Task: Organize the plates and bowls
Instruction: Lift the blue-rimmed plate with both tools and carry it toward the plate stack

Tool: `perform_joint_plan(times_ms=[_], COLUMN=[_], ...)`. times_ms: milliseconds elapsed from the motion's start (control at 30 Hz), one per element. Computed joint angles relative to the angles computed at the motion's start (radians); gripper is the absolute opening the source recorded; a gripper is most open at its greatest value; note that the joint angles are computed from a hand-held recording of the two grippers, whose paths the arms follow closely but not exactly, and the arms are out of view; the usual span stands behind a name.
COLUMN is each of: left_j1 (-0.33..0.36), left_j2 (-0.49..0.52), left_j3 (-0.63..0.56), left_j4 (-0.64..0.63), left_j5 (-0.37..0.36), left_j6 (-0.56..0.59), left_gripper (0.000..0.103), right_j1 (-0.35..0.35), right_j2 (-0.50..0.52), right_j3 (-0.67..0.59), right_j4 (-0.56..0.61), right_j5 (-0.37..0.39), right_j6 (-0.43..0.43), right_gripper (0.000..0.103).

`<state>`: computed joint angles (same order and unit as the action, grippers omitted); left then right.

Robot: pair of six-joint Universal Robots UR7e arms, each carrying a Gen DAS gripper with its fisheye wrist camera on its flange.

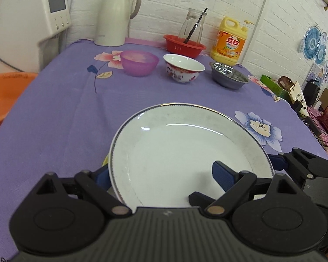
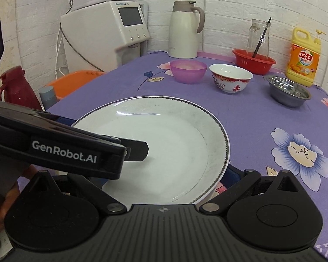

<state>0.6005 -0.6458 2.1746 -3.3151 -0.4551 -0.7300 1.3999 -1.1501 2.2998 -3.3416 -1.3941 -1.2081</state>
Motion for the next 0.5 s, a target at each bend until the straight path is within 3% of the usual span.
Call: perform_joint_plan(times_ms=[300, 400, 500], left_j1=[-0.008, -0.021, -0.034], left_j2=[-0.017, -0.029, -0.061], left_j3=[0.047, 0.057, 0.070], left_j4=[-0.107, -0.103, -0.006], left_j5=[-0.071, -0.049, -0.017], left_j6=[0.012, 0.008, -0.049], left_gripper=[0.093, 0.094, 0.096], right_j1=[-0.019, -0.029, -0.035], right_j2=[-0.011, -0.007, -0.010], right_j3=[0.008, 0.002, 0.016], right_j4=[0.002, 0.008, -0.042], right_j5=[0.006, 0.015, 0.046], right_j6=[-0.013, -0.001, -0.027], right_gripper=[0.103, 0.103, 0.103])
